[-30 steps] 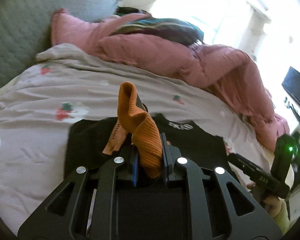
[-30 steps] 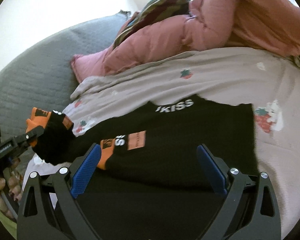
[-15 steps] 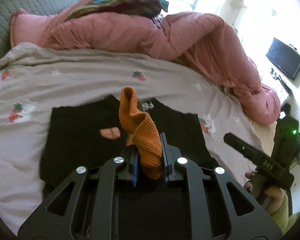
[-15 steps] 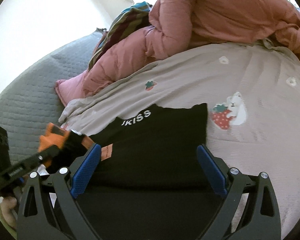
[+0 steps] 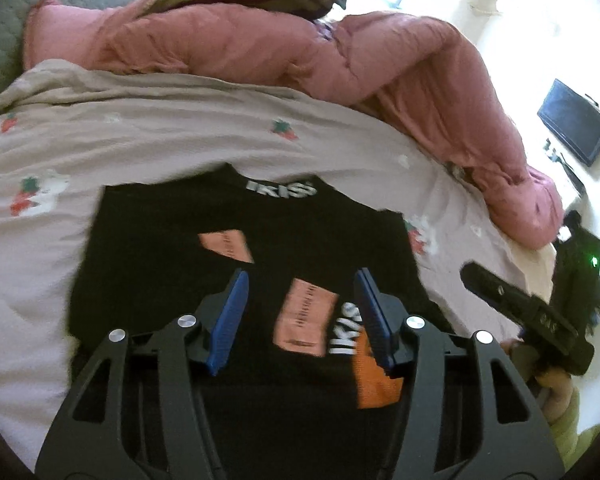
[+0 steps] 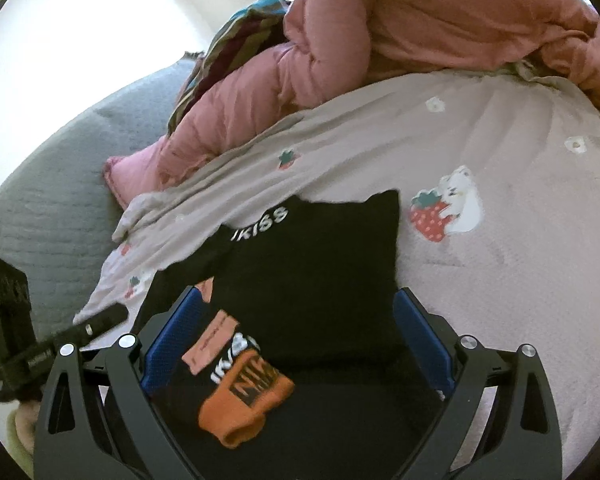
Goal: Fold small clothes
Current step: 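Grasp the folded orange cuff with the right gripper, then lay the cuff flat on the shirt and open the right gripper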
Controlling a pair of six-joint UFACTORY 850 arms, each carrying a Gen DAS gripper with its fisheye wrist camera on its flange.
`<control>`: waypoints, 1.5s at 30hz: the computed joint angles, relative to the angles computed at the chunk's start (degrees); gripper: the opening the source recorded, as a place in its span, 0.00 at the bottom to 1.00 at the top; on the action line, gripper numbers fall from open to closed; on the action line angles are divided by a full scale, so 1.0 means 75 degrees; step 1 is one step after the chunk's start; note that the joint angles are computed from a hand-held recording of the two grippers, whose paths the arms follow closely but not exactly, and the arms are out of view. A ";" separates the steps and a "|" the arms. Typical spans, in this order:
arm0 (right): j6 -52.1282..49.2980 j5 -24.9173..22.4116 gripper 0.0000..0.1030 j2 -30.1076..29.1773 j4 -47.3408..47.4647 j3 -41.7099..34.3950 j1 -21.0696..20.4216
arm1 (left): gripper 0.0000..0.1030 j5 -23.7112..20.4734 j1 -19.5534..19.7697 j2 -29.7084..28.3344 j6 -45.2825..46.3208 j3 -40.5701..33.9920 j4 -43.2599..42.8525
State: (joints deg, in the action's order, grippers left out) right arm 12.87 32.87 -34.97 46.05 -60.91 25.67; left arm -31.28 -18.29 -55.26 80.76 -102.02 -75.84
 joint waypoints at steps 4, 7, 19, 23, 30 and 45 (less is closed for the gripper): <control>0.0108 -0.0546 0.93 -0.0262 -0.0475 -0.0351 0.0070 | 0.46 0.0818 0.0194 0.0136 0.0571 0.0235 -0.0656; 0.0652 -0.1055 0.93 -0.0487 -0.1172 -0.0585 0.0132 | 0.46 0.1175 0.0387 0.0194 0.0953 0.0341 -0.1162; 0.0335 -0.1941 0.81 -0.1149 -0.0717 -0.1321 0.0296 | 0.52 0.1440 0.0835 0.0319 0.2414 0.0727 -0.2798; -0.0248 -0.2010 0.45 -0.1304 -0.0472 -0.1558 0.0319 | 0.52 0.1469 0.0932 0.0391 0.2807 0.0818 -0.3316; -0.1444 -0.1140 0.05 -0.0918 -0.0455 -0.1441 0.0420 | 0.54 0.1476 0.1033 0.0433 0.3288 0.0872 -0.3999; -0.3773 -0.0907 0.05 -0.0686 0.1042 -0.1448 -0.0263 | 0.73 0.2199 0.0399 -0.0038 0.1192 0.0001 -0.1095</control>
